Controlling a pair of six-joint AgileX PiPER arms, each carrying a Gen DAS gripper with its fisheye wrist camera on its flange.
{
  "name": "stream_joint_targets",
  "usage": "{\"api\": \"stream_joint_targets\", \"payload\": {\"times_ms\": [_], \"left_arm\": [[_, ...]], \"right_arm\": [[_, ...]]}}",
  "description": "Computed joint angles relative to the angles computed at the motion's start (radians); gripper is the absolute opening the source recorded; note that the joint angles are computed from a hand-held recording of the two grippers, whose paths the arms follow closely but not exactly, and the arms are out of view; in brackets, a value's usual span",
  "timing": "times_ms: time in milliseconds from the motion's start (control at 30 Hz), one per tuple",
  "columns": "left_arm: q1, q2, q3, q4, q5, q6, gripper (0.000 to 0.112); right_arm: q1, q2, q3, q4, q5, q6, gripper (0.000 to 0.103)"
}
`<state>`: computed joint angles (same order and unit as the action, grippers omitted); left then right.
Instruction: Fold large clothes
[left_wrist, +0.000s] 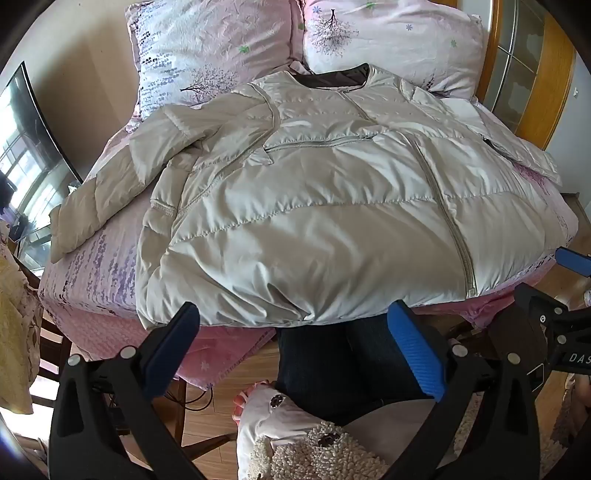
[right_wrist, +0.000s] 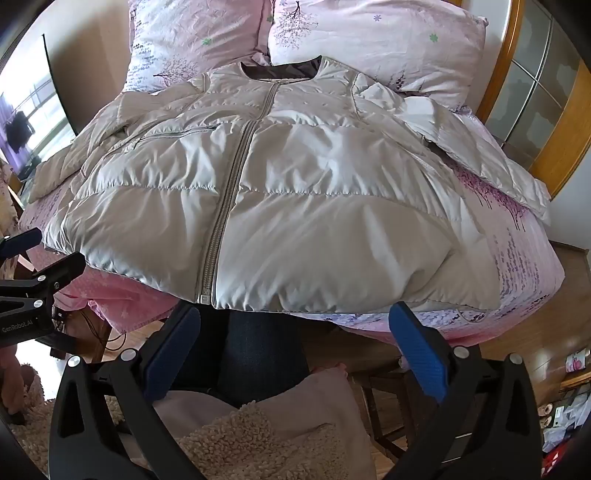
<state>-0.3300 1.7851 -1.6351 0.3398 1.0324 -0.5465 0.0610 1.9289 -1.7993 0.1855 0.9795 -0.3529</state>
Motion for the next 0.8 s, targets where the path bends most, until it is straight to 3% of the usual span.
{"api": "stream_joint_targets", "payload": {"times_ms": [800], "left_arm": [[-0.001,0.001,-0.001,0.002,0.002,0.000,0.101]], "right_arm": [[-0.006,0.007,-0.006,0.016,0.008,-0.006,0.102]]}}
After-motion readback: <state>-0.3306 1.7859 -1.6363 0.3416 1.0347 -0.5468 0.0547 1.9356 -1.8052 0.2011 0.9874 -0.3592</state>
